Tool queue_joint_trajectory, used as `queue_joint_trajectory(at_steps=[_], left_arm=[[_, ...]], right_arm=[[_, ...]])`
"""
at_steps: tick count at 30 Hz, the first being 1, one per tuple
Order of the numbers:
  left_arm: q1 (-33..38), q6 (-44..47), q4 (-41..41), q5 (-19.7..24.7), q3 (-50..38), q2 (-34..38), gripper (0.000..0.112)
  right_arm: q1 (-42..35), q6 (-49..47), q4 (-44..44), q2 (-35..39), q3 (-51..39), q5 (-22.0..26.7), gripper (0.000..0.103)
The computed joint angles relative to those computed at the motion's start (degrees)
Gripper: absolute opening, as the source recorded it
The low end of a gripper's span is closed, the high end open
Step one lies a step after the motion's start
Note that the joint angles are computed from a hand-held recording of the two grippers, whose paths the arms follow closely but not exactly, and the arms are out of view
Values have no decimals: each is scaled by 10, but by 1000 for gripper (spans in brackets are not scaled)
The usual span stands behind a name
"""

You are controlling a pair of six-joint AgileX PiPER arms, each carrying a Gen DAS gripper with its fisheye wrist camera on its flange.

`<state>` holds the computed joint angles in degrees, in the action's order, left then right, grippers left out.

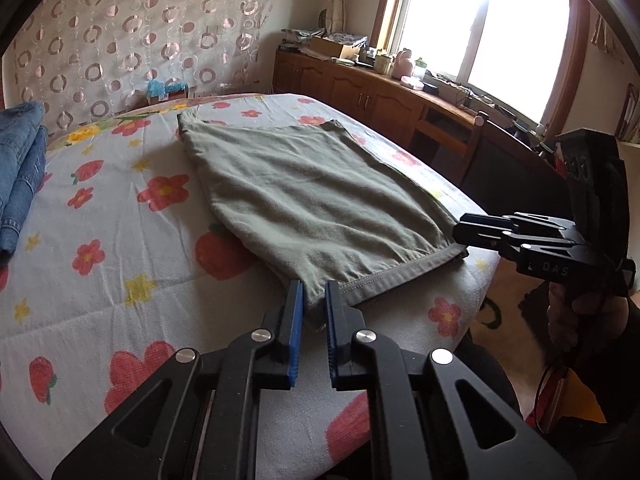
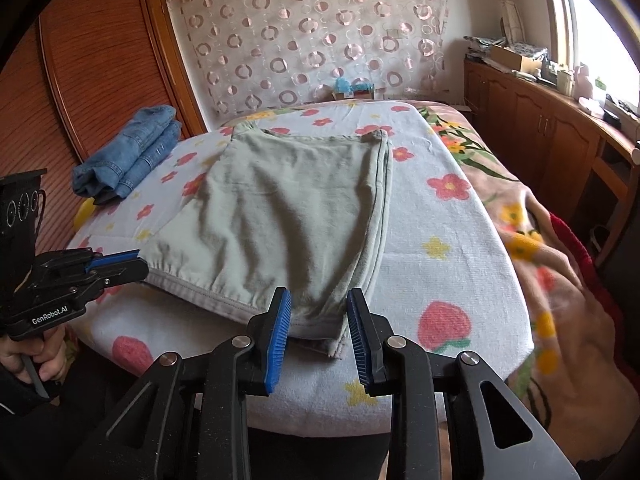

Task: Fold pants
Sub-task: 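Close the left gripper on the shorts' hem while the right gripper grasps beside it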

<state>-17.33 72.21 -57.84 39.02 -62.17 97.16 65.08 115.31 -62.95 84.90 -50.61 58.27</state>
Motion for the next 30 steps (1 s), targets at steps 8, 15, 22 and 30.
queue_joint_trajectory(at_steps=[8, 15, 22, 30], left_arm=[[4, -11, 7, 4, -5, 20, 12], [5, -15, 6, 6, -7, 22, 12], [13, -25, -6, 8, -6, 27, 25], [10, -38, -5, 7, -9, 29, 26]], right_arm=[[-14, -8, 20, 13, -7, 4, 30], [-30, -14, 25, 16, -12, -9, 30], [-37, -5, -1, 6, 7, -47, 19], [-35, 32, -31, -8, 38, -65, 13]])
